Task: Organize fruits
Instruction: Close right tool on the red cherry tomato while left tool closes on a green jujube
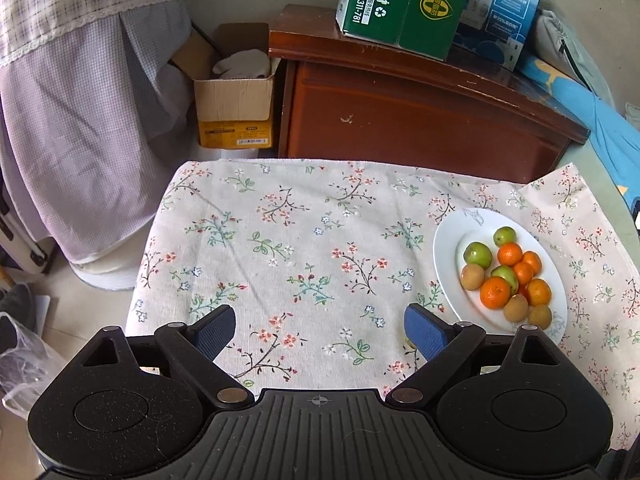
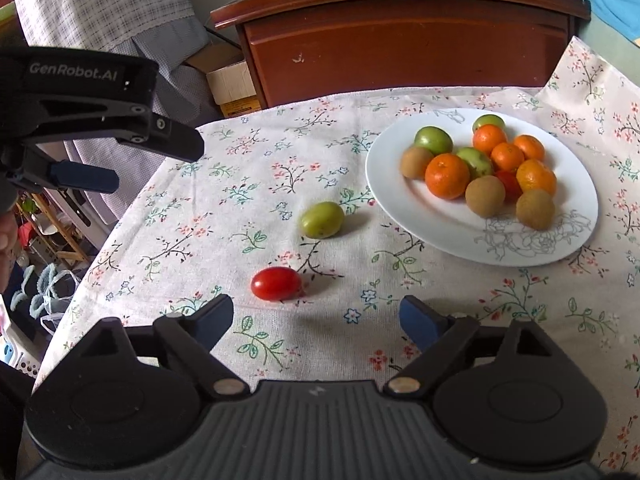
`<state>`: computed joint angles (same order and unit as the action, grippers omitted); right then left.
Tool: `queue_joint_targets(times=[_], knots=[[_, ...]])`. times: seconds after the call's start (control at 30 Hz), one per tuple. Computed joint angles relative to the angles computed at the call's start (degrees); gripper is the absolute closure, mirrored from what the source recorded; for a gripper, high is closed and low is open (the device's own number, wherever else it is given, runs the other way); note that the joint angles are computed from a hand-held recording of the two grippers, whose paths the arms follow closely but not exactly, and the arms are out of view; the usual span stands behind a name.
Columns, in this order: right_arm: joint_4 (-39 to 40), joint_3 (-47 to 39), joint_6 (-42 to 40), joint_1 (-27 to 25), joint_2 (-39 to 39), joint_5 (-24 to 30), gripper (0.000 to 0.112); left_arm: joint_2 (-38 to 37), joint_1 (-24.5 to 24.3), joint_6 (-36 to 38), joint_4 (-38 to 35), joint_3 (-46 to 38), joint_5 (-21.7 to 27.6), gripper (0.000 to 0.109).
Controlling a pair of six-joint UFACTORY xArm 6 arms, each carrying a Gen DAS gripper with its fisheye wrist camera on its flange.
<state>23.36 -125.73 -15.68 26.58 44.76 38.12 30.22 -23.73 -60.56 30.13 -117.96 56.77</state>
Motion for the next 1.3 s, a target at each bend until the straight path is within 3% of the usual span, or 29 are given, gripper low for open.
queue_joint_targets(times=[0.2,0.73,1.03,1.3], knots=[[-0.6,-0.7,-3.8,1.3,0.9,-1.5,0.024,0.5,0.1,-0.4,0.1,-0.9,1.5,0.016],[-0.3,-5.6,-4.0,2.0,4.7,-2.1,0.081,1.5,0.4,2.7,-2.1,-1.2,-0.7,0.016],[-5.2,-4.4,1.9,0.0,1.9,1.6,0.082,3.5,0.3,6.5,-3.7,-2.6,-3.7,0.016],[-9.2,-9.2,5.7,-3.9,2.0,7.4,0.082,6.2,0.1,11.9,-5.1,-3.4,-7.1,0.017]])
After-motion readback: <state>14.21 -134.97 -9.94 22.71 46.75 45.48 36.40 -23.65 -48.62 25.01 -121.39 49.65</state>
